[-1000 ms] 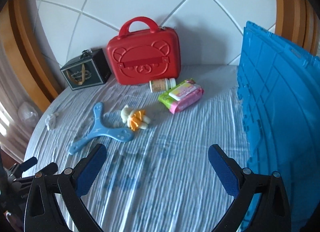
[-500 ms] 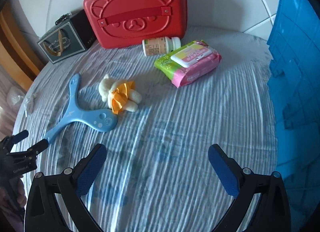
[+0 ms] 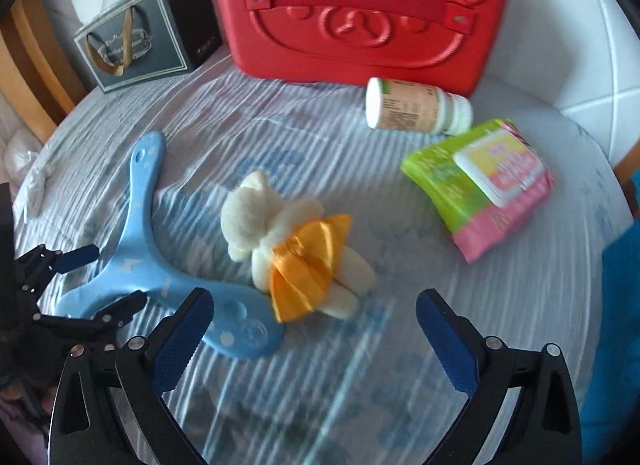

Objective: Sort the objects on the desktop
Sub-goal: 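Move the left tool to the blue paddle while the right tool approaches the cream teddy bear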

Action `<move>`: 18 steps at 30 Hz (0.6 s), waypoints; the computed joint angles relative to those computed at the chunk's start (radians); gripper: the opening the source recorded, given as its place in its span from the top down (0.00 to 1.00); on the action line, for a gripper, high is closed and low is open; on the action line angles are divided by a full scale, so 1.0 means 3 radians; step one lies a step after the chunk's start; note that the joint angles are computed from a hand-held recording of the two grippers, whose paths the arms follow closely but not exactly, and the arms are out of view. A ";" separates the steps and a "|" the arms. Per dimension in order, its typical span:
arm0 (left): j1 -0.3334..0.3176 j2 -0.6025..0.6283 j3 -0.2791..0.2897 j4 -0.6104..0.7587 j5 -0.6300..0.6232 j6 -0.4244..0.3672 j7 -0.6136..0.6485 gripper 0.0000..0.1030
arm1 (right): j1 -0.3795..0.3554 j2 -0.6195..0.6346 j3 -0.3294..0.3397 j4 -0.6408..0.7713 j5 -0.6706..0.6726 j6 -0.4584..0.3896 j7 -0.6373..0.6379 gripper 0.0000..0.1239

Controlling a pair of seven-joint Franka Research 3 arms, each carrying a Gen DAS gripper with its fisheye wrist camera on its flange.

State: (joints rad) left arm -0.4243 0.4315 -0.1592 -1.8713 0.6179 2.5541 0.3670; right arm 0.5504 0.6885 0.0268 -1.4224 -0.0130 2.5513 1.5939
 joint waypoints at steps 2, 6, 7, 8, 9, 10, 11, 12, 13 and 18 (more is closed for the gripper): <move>0.0006 0.0038 0.0025 0.0032 0.0028 0.0069 -0.0021 0.19 | 0.0047 0.0166 -0.0038 0.0224 -0.0059 -0.0089 0.0018 0.17; 0.0002 0.0133 0.0041 0.0140 0.0043 0.0046 0.0037 0.06 | 0.0079 0.0536 -0.0081 0.0743 -0.0108 -0.0342 0.0036 0.17; -0.0014 0.0150 0.0043 0.0165 0.0061 0.0001 0.0084 0.04 | 0.0086 0.0615 -0.0093 0.0857 -0.0121 -0.0407 0.0032 0.17; -0.0053 0.0149 0.0077 0.0165 0.0137 0.0001 0.0057 0.03 | 0.0095 0.0712 -0.0109 0.0995 -0.0140 -0.0497 0.0029 0.17; -0.0063 0.0146 0.0089 0.0156 0.0173 0.0017 0.0046 0.03 | 0.0088 0.0769 -0.0104 0.1074 -0.0139 -0.0555 0.0008 0.18; -0.0043 0.0142 0.0083 0.0138 0.0162 0.0052 0.0051 0.03 | 0.0069 0.0801 -0.0083 0.1112 -0.0114 -0.0565 -0.0012 0.20; -0.0017 0.0143 0.0077 0.0126 0.0138 0.0100 0.0055 0.03 | 0.0009 0.0786 -0.0017 0.1072 -0.0027 -0.0522 -0.0050 0.25; -0.0023 0.0149 0.0091 0.0131 0.0154 0.0114 0.0038 0.03 | 0.0016 0.0742 -0.0039 0.0994 -0.0019 -0.0452 -0.0016 0.36; -0.0034 0.0159 0.0102 0.0147 0.0175 0.0116 0.0030 0.03 | 0.0047 0.0690 -0.0092 0.0908 -0.0049 -0.0384 0.0042 0.43; -0.0101 0.0161 0.0136 0.0174 0.0255 0.0110 -0.0121 0.23 | -0.0033 0.0416 -0.0086 0.0487 0.0022 -0.0217 0.0157 0.62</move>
State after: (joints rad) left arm -0.4547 0.4799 -0.1185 -1.8191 0.6945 2.5872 0.3305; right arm 0.5404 0.8133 0.0010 -1.2764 -0.0064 2.4861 1.6411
